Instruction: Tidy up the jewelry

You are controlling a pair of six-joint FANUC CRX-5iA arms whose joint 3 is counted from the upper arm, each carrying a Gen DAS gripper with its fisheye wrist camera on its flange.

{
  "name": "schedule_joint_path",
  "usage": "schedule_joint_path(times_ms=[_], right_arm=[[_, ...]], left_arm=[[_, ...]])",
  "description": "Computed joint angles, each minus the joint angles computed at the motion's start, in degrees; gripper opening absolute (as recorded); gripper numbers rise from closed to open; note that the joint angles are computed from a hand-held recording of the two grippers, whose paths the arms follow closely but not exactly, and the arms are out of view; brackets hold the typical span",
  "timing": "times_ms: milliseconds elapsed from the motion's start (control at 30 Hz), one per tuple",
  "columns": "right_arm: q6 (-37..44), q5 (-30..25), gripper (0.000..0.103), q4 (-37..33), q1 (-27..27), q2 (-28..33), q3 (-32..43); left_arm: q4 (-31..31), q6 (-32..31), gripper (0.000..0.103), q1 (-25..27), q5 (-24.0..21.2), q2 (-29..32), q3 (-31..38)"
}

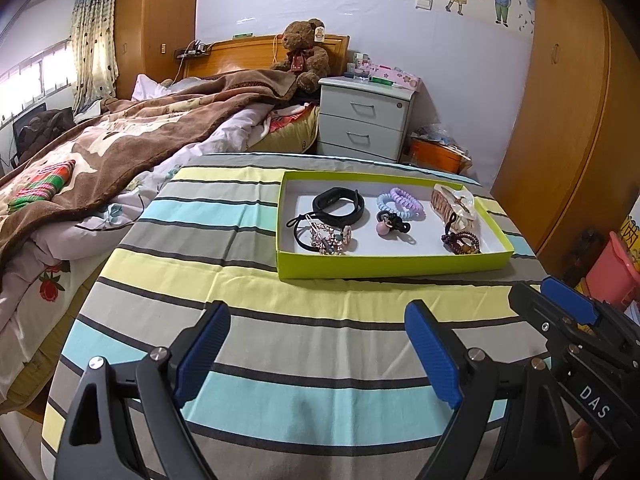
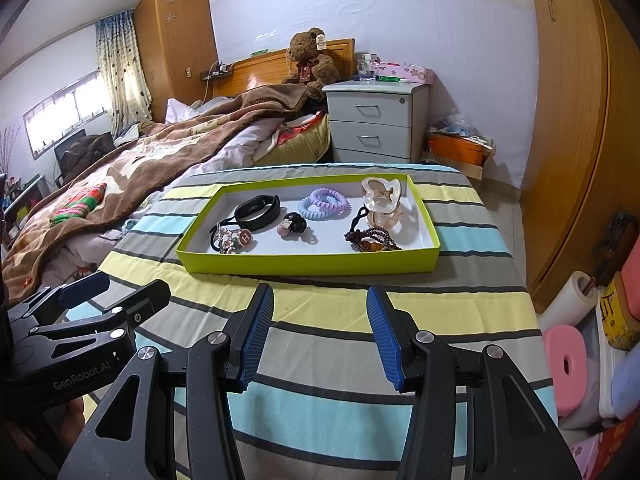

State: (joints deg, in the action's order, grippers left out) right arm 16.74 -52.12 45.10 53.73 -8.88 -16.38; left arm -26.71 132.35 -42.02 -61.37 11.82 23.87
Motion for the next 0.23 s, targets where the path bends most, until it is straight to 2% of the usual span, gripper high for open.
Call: schedule_joint_path(times_ms=[233], right_arm=[[0.0, 0.0, 0.049, 0.0, 0.0, 0.0, 0.0]], left_arm=[[-0.3, 0.2, 0.09, -0.1, -0.8, 0.1, 0.3]])
